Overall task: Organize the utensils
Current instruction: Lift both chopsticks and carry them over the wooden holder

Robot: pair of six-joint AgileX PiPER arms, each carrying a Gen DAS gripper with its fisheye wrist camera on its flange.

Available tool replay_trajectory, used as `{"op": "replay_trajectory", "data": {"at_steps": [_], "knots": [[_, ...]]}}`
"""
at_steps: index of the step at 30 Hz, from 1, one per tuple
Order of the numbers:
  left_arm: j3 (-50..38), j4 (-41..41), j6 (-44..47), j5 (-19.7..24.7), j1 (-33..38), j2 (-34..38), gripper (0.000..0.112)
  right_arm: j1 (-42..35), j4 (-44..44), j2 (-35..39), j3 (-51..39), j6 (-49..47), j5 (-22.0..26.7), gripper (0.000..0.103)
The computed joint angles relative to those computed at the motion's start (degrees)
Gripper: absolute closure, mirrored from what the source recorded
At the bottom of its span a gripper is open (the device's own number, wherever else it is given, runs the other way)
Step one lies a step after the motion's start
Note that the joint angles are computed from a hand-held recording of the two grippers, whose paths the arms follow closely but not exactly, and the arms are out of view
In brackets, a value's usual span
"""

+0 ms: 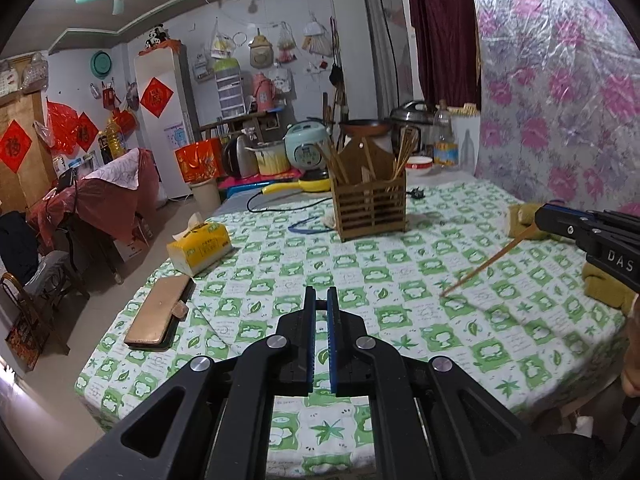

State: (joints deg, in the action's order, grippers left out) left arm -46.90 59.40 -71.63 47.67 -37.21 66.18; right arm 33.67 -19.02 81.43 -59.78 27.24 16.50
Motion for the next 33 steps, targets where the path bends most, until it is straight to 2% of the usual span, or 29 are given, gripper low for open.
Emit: {"op": "replay_trajectory", "data": {"at_steps": [4,8,11,16,21,25,29,33], "knots": [[-2.35,-7.69,8.91,-4.15,4.41,-1.89,0.107,0.29,1.27,-0.78,-0.66,-1.39,0.55,0.096],[-6.59,-17.56,20.85,-8.45,11.12,-0.25,0.107,-0.03,3.12,1.14,-3.56,-3.69,1.69,0.096],[-10.84,-24.62,29.40,-9.99,15.36,2.36,0.107,-0.63,6.46,2.96,-6.43,-7.28,2.61,0.096],[-19.41,-34.89,42.02,-10.04,20.48,7.47,0.107,-2.52,14.50,6.90,-13.27,-15.49,5.23,0.096],[-30.71,-41.39,50.55,-7.93,23.34,15.32,0.107,-5.01,21.96,12.23,-21.71,-22.41,8.45,0.096],[-41.55,-45.50,56.14,-5.08,24.62,23.01,0.107,-6.99,26.98,18.33,-31.33,-26.86,12.95,0.096],[-55.18,-48.24,59.65,-1.32,25.45,31.69,0.107,-7.98,27.55,24.67,-42.19,-27.34,17.17,0.096],[-73.79,-49.51,61.82,4.83,26.07,41.35,0.107,-9.22,27.22,31.74,-56.24,-26.24,22.00,0.097]]}}
